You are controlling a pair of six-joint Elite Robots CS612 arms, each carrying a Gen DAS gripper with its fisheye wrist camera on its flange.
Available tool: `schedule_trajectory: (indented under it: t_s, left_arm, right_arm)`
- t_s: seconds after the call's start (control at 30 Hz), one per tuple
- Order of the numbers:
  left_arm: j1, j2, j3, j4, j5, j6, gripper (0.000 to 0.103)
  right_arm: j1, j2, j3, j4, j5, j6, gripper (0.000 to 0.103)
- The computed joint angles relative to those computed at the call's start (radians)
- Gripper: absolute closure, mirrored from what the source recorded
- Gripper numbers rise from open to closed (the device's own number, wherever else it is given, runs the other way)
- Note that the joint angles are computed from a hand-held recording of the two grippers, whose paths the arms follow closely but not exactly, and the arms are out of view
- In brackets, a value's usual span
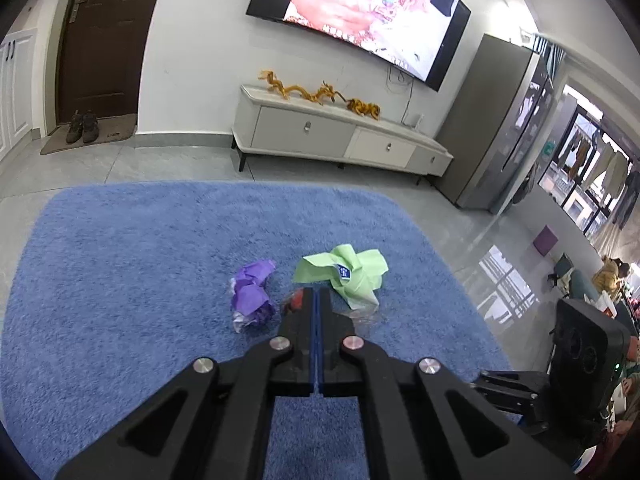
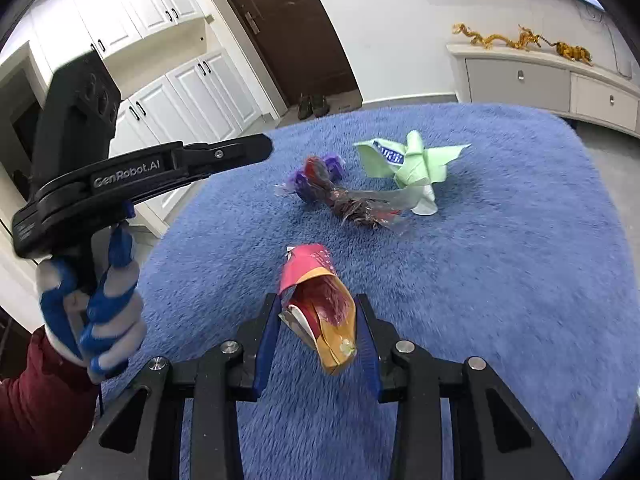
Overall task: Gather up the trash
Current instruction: 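Grasp the clear plastic wrapper with left tool while right tool grasps pink-gold wrapper, then carry both items to the black bin and open both tools over it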
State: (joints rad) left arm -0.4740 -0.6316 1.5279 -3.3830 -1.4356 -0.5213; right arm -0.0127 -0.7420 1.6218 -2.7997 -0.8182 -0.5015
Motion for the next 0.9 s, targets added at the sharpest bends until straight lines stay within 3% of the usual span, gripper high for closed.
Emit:
schedule_trajectory:
  t_s: [0.17,0.33,0.37,0.4,0.47,0.5,0.77,0.83,0.87,0.9]
  left_arm:
    - [-0.004,-0.022,0.028,0.016,-0.004,-0.021,0.103]
    - [-0.002,0.012,-0.004,0.070,-0.092,-0.118,0.097]
    - [-0.002,0.020,-0.015,0.082,-0.105,-0.133,0.090]
    - [-0.002,0.030,-0.027,0.094,-0.114,-0.150,0.075]
    - [-0.006,0.048,-0.050,0.107,-0.099,-0.180,0.055]
    - [-0.010,0.054,-0.058,0.112,-0.074,-0.188,0.052]
    - [-0.008,0.111,-0.160,0.187,-0.003,-0.333,0.052]
    - [-0.016,0.119,-0.176,0.199,0.052,-0.349,0.052]
    - [-0.019,0.120,-0.179,0.207,0.068,-0.351,0.059]
    - [-0.024,0.121,-0.181,0.217,0.088,-0.350,0.076]
  right_arm:
    - [-0.033,-0.022,0.039,-0.039,0.032,0.029,0.071]
    - [-0.065,-0.035,0.066,-0.075,0.050,0.076,0.071]
    - [-0.069,-0.038,0.070,-0.080,0.047,0.080,0.071]
    - [-0.073,-0.040,0.072,-0.084,0.043,0.080,0.071]
    - [-0.081,-0.040,0.074,-0.090,0.038,0.079,0.071]
    - [-0.085,-0.040,0.075,-0.093,0.039,0.081,0.071]
    - [-0.093,-0.023,0.056,-0.095,0.042,0.103,0.071]
    - [-0.096,-0.021,0.055,-0.093,0.040,0.104,0.071]
    - [-0.098,-0.021,0.056,-0.095,0.038,0.104,0.071]
    - [-0.100,-0.022,0.058,-0.099,0.036,0.107,0.071]
